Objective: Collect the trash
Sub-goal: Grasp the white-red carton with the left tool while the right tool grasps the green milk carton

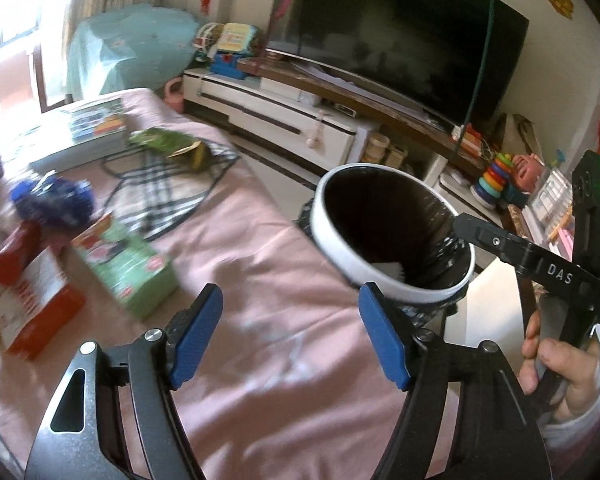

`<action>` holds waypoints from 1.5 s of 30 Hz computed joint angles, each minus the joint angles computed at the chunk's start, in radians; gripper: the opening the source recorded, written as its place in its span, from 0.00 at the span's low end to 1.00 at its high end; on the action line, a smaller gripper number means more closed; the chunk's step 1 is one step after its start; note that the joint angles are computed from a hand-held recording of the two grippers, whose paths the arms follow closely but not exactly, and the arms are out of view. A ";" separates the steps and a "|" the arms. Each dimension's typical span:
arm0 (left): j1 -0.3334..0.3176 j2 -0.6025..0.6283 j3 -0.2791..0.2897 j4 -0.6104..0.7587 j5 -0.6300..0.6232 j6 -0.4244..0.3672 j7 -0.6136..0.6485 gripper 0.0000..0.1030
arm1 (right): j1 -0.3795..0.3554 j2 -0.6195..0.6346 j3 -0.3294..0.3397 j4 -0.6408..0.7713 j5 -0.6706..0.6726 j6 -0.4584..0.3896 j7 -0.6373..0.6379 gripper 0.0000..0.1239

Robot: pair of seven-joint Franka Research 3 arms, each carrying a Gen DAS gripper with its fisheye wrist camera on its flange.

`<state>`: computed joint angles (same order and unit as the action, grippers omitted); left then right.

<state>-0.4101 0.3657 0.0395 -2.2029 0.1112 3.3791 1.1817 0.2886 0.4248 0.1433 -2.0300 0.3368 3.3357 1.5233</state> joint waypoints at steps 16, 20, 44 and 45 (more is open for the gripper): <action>-0.057 -0.145 0.108 -0.299 -0.331 0.113 0.200 0.72 | -0.066 0.099 0.221 0.043 -0.121 -0.002 0.046 0.70; 0.002 -0.159 0.069 -0.332 -0.373 0.127 0.221 0.72 | -0.036 0.121 0.216 0.074 -0.120 -0.021 0.026 0.70; 0.150 -0.075 0.080 -0.165 -0.250 -0.021 0.463 0.84 | 0.074 0.305 0.182 0.430 -0.026 -0.281 -0.245 0.70; 0.154 -0.068 0.081 -0.156 -0.228 -0.030 0.458 0.84 | 0.083 0.321 0.174 0.461 -0.025 -0.304 -0.257 0.70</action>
